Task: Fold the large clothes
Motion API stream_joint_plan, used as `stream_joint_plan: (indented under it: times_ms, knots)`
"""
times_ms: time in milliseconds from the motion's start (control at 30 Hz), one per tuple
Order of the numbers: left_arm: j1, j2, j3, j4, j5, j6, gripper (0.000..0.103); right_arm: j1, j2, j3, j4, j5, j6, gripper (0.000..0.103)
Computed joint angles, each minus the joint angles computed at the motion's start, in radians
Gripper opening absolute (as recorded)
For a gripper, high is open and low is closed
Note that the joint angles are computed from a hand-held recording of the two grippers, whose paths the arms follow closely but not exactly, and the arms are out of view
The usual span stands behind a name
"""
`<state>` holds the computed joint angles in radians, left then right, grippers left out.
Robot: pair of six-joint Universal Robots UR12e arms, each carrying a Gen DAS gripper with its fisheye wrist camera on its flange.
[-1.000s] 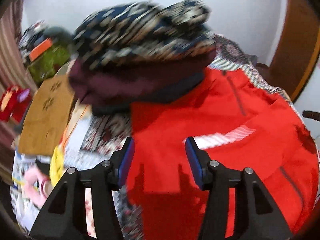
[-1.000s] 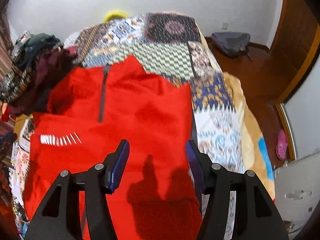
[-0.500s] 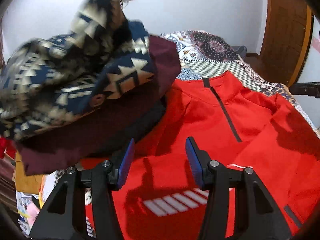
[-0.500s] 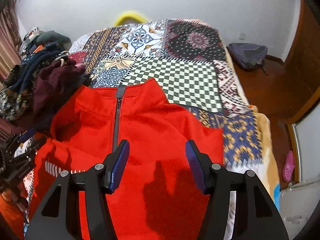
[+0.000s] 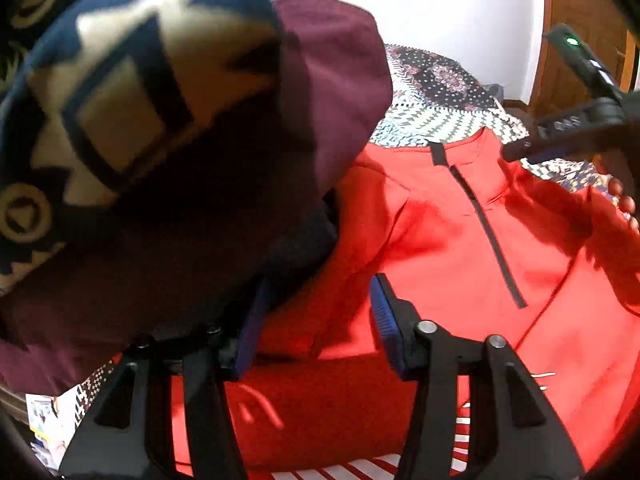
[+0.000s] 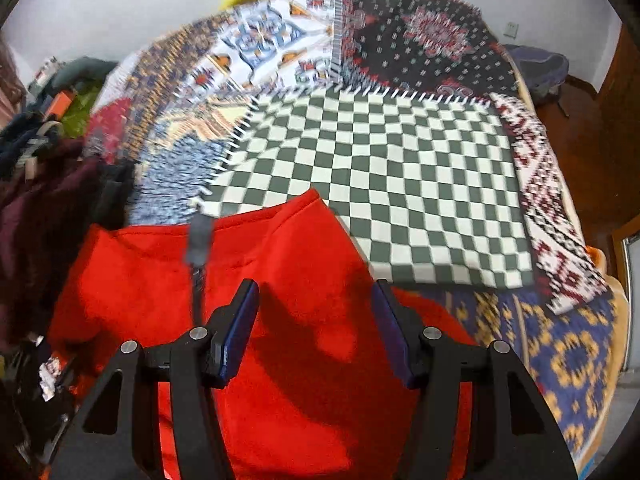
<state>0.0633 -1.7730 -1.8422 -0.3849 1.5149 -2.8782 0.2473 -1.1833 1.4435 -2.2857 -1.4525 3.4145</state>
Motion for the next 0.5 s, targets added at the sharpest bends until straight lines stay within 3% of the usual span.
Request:
stream_joint_plan:
  times_ms: [133, 200, 267, 367, 500]
  knots:
    - [0.004, -0.005, -0.002, 0.007, 0.019, -0.037, 0.020, 0.000, 0.018, -0.005, -0.005, 0.009, 0.026, 0.052]
    - [0.015, -0.001, 0.000, -0.015, -0.015, -0.054, 0.016, -0.010, 0.009, 0.018, -0.045, 0.067, 0.048, 0.024]
    - [0.019, 0.004, 0.003, -0.036, -0.028, -0.057, 0.002, -0.018, -0.003, 0.027, -0.048, 0.114, 0.066, 0.014]
    - [0.037, 0.019, 0.009, -0.106, -0.093, -0.076, 0.002, -0.004, -0.045, 0.058, -0.094, 0.071, 0.029, 0.013]
    - [0.044, 0.052, -0.010, -0.105, -0.114, -0.061, 0.001, 0.004, -0.131, 0.122, -0.151, 0.066, -0.004, 0.013]
